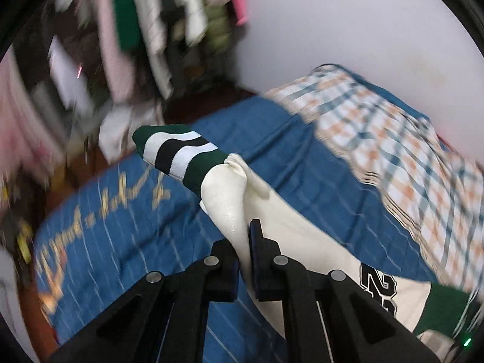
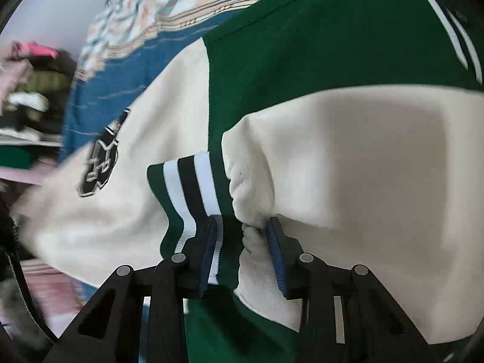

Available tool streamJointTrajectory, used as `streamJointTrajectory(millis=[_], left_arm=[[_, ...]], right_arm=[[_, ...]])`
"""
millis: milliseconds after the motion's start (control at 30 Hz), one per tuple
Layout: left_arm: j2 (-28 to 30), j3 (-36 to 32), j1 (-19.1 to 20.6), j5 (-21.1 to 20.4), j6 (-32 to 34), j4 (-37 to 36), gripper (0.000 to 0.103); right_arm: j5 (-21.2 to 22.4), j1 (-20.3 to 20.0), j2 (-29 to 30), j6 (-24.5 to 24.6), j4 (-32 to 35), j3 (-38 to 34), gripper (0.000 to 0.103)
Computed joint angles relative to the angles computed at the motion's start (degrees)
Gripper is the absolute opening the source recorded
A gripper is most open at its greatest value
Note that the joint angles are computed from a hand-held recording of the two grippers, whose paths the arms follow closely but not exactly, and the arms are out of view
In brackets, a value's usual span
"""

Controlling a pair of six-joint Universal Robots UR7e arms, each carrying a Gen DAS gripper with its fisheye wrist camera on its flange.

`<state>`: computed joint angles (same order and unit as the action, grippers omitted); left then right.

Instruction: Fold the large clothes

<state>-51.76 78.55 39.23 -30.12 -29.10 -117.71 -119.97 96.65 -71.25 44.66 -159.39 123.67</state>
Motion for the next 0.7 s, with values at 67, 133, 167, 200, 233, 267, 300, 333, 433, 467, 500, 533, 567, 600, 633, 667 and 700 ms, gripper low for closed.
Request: streamJointTrajectory(millis=[67,133,167,200,233,267,300,333,433,467,500,533,567,600,633,667,700], left_arm=[[0.46,1.3,-1.6,1.77,7.31,-5.54,0.003],[0.62,2.69,-3.61,2.02,13.9,-11.35,0.003],[0.84,2.75,-4.41,1.83,15.73,-12.61,0.003],[1.38,2.3,-5.22,1.28,17.13,-13.47,0.003],[1.74,2.21,-6.23,0.24,18.1,-14.17,0.002],[1.84,2.4,-7.23,-0.43,18.68,-14.38,0.002],[2.0,2.57,-8.1,-1.06,19.27,-14.79,0.002],[2.39,2.59,-9.35,-1.83,20.0,-15.14,0.002],[3.45,3.62,-13.19,-4.49,22.46,-16.85,0.002],[3.63,4.21,-14.58,-5.6,23.1,-17.38,0.002],[3.93,4.71,-16.18,-6.85,23.34,-17.42,0.002],[4.26,4.78,-17.43,-8.15,22.81,-16.83,0.002],[4.14,5.36,-18.69,-9.84,21.75,-15.96,0.002],[4.85,4.98,-19.84,-11.82,20.64,-14.89,0.002],[5.78,4.58,-21.22,-14.43,18.93,-13.73,0.002],[6.69,4.15,-22.35,-16.93,17.44,-12.48,0.002],[7.46,3.79,-23.36,-19.06,15.99,-11.39,0.002]], right_arm=[[-3.5,1.92,0.05,2.69,6.84,-2.66,0.055],[-13.71,6.32,-0.91,9.06,18.78,-5.26,0.09],[-16.84,7.62,-2.07,12.22,24.78,-6.03,0.09],[-20.56,9.05,-2.92,15.71,30.78,-6.46,0.09],[-23.13,10.25,-4.06,19.94,36.78,-6.87,0.09],[-24.1,10.95,-4.73,23.35,41.23,-7.37,0.09],[-25.66,11.84,-6.11,27.75,46.41,-7.15,0.09],[-26.61,12.49,-7.75,31.13,50.88,-6.59,0.09],[-26.46,13.22,-16.68,36.12,55.24,-0.41,0.09],[-25.01,12.93,-19.94,36.58,54.32,1.96,0.09],[-24.61,12.29,-23.05,36.34,53.63,4.39,0.09],[-24.04,12.22,-26.26,38.18,54.87,6.22,0.09],[-23.4,11.97,-29.09,38.72,55.02,7.96,0.09],[-22.76,11.4,-31.94,38.4,54.53,9.62,0.09],[-22.12,11.0,-36.06,39.24,55.41,11.58,0.09],[-21.94,10.54,-40.11,38.66,55.87,13.64,0.09],[-21.3,10.4,-45.68,38.87,57.09,15.77,0.09]])
